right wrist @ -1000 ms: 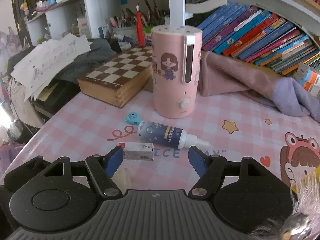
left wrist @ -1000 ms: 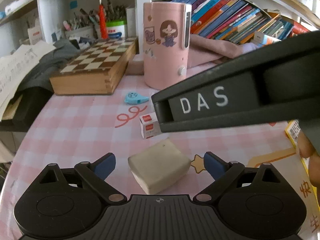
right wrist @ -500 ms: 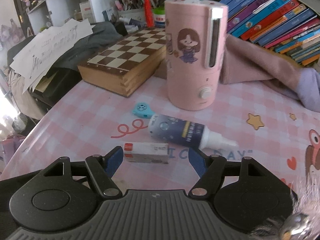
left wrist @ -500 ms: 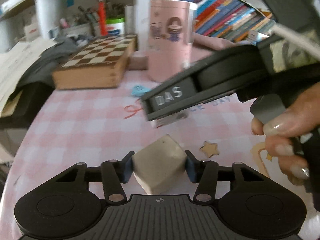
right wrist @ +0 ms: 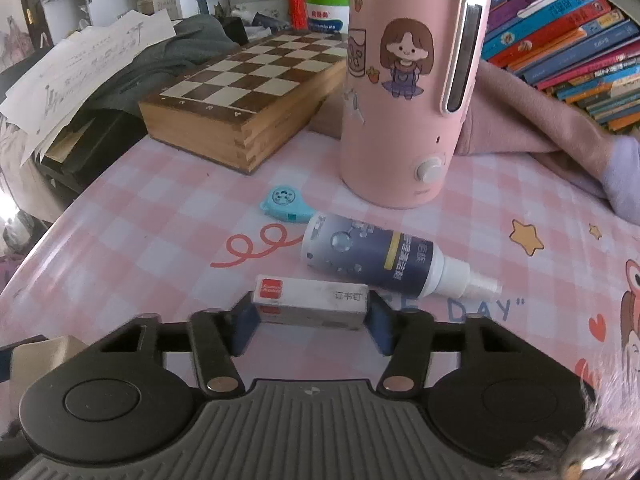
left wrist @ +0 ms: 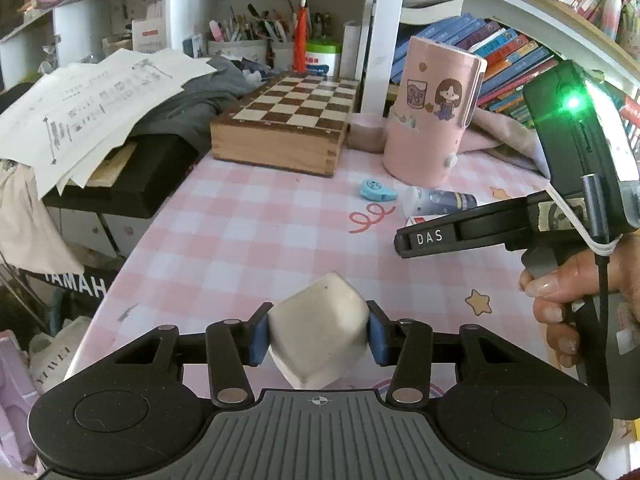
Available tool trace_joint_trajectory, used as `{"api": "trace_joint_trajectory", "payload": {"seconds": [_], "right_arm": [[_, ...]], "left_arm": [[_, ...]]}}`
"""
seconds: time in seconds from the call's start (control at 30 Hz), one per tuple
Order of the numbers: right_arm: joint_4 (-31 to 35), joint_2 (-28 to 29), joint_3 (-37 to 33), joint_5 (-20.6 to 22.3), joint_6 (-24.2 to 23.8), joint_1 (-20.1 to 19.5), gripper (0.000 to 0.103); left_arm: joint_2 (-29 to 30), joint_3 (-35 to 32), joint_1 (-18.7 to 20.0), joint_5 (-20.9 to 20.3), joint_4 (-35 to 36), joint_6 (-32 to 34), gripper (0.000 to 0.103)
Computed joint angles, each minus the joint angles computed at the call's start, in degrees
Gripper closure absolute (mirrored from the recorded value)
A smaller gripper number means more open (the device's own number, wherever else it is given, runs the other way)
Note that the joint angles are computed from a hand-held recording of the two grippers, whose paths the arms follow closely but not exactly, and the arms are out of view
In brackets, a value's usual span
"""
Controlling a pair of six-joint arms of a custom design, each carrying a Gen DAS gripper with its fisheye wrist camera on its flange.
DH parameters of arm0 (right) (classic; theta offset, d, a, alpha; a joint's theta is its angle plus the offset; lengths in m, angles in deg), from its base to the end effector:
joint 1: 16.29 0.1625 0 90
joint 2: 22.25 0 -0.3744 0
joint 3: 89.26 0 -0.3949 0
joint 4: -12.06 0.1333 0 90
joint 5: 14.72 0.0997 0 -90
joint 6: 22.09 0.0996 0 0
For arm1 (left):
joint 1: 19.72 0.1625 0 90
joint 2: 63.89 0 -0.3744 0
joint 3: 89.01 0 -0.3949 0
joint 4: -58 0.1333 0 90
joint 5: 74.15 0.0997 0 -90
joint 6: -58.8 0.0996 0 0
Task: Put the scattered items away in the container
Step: 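Close the right tool on the red-and-white staple box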
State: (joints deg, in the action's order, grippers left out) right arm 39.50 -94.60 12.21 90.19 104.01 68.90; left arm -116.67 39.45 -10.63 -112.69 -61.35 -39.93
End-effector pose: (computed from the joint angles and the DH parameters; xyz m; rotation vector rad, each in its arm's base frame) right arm 0.0714 -0.4359 0.1918 0.9825 -2.3964 0.5116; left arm -0.3104 -0.2635 -0.0370 0.1045 2.1820 -1.0282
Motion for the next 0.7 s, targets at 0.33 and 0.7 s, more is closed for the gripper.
{"api": "trace_joint_trajectory", "payload": {"seconds": [0.33, 0.7], "right_arm": [[1.59, -4.87, 2.00, -3.26, 1.46, -0.24, 0.051], [3.97, -14.37, 5.45, -6.90, 0.51, -1.31, 0.051]], "left_arm": [[-0.91, -0.94, -1.89, 2.31, 1.35, 0.99, 0.057], [-0.14, -2.05, -5.33, 2.97, 1.43, 0.61, 0.057]]}}
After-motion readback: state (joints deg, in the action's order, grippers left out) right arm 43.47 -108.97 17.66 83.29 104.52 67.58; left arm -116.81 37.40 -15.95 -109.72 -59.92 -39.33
